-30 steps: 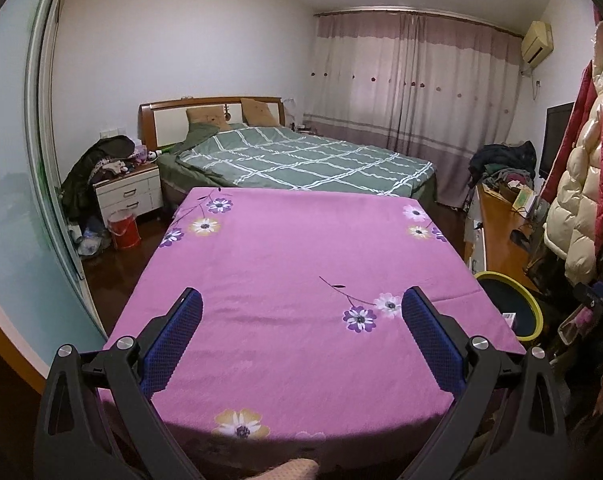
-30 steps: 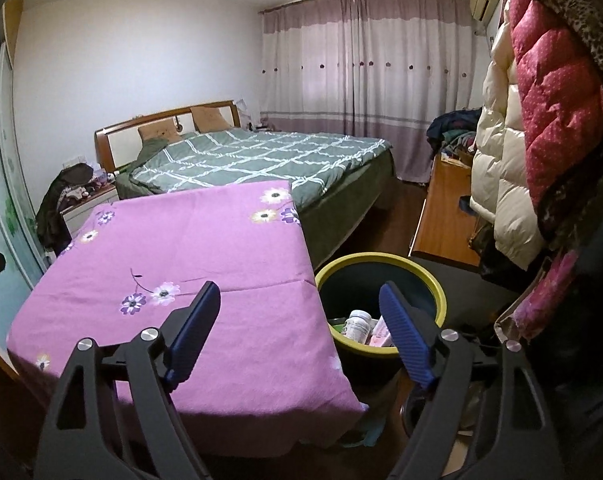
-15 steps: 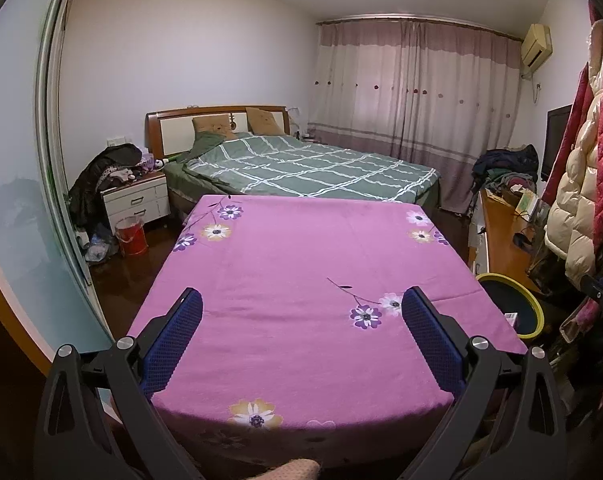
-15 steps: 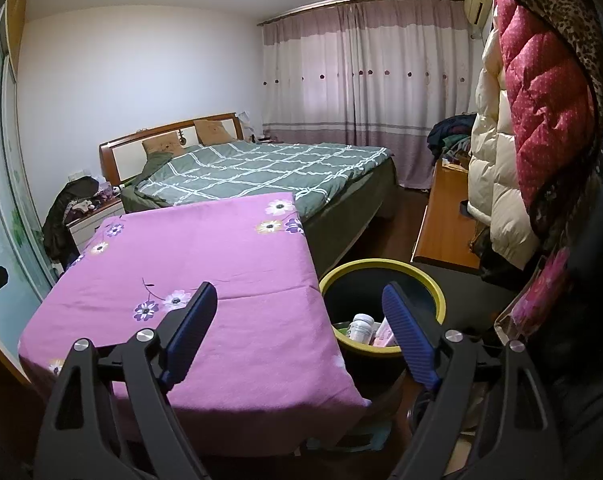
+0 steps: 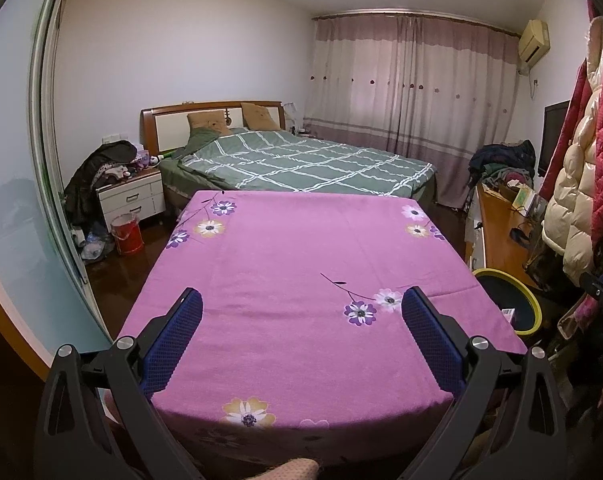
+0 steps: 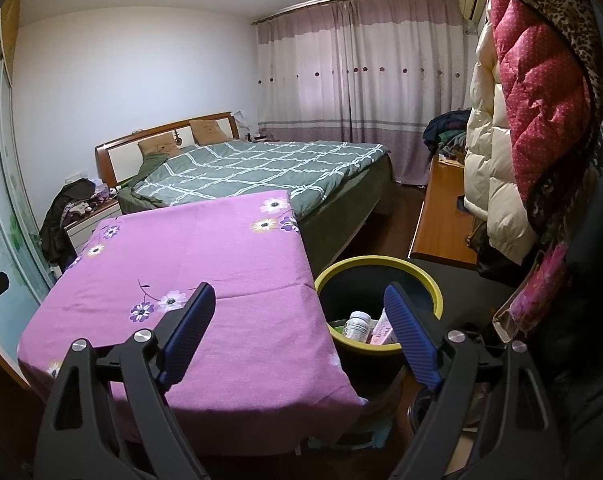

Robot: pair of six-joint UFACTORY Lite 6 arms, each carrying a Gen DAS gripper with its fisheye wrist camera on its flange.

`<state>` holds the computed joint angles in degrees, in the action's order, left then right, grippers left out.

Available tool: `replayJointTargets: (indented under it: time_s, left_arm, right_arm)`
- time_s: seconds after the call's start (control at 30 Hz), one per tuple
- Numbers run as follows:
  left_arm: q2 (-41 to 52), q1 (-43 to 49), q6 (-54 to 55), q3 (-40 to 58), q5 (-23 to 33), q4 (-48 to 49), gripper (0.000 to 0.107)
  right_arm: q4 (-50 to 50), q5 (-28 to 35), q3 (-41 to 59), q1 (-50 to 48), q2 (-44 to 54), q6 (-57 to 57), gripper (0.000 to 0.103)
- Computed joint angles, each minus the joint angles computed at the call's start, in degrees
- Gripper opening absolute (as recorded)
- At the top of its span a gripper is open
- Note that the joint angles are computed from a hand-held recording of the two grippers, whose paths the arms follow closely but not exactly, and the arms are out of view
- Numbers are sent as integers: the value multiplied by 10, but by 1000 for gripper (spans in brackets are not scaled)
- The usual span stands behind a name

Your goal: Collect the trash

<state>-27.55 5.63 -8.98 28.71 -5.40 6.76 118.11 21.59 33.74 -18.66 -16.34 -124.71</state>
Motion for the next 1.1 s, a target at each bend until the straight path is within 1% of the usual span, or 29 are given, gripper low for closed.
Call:
replayJointTargets:
  time_s: [0.13,0.23,0.27,0.37,0.43,0.5,0.53,0.63,0.67,0.73,1.1]
  left_arm:
    - [5,4,-2,1,-5,2,98]
    - [2,2,16,-2,-6,-17,98]
    - [3,7,-8,-2,-8,9,98]
    - [3,8,-18,-3,-9,19,98]
    - [0,4,23,-3,-6,-24,98]
    - [1,2,45,-4,-7,-47,98]
    - [1,3,36,-3,-6,-38,98]
    - [1,2,53,-4,-7,-56,98]
    - [1,2,47,-4,-7,-50,98]
    - [2,10,-7,-4,-8,8,98]
    - [6,14,-14,-11,-18,14,98]
  right_arm:
    - [5,-1,1,3,2,-4,82]
    - [12,-3,3,9,4,-10,82]
    - [13,-4,3,10,5,-11,82]
    - [20,-7,3,15,5,-17,82]
    - [26,-9,4,19,7,-22,82]
    - [24,-8,4,18,8,-20,82]
    - [24,-8,4,18,8,-20,82]
    - [27,-9,3,20,7,-22,82]
    - [27,-9,3,20,7,-22,82]
    - [25,-9,3,20,7,-20,82]
    - [35,-11,8,26,18,-29,82]
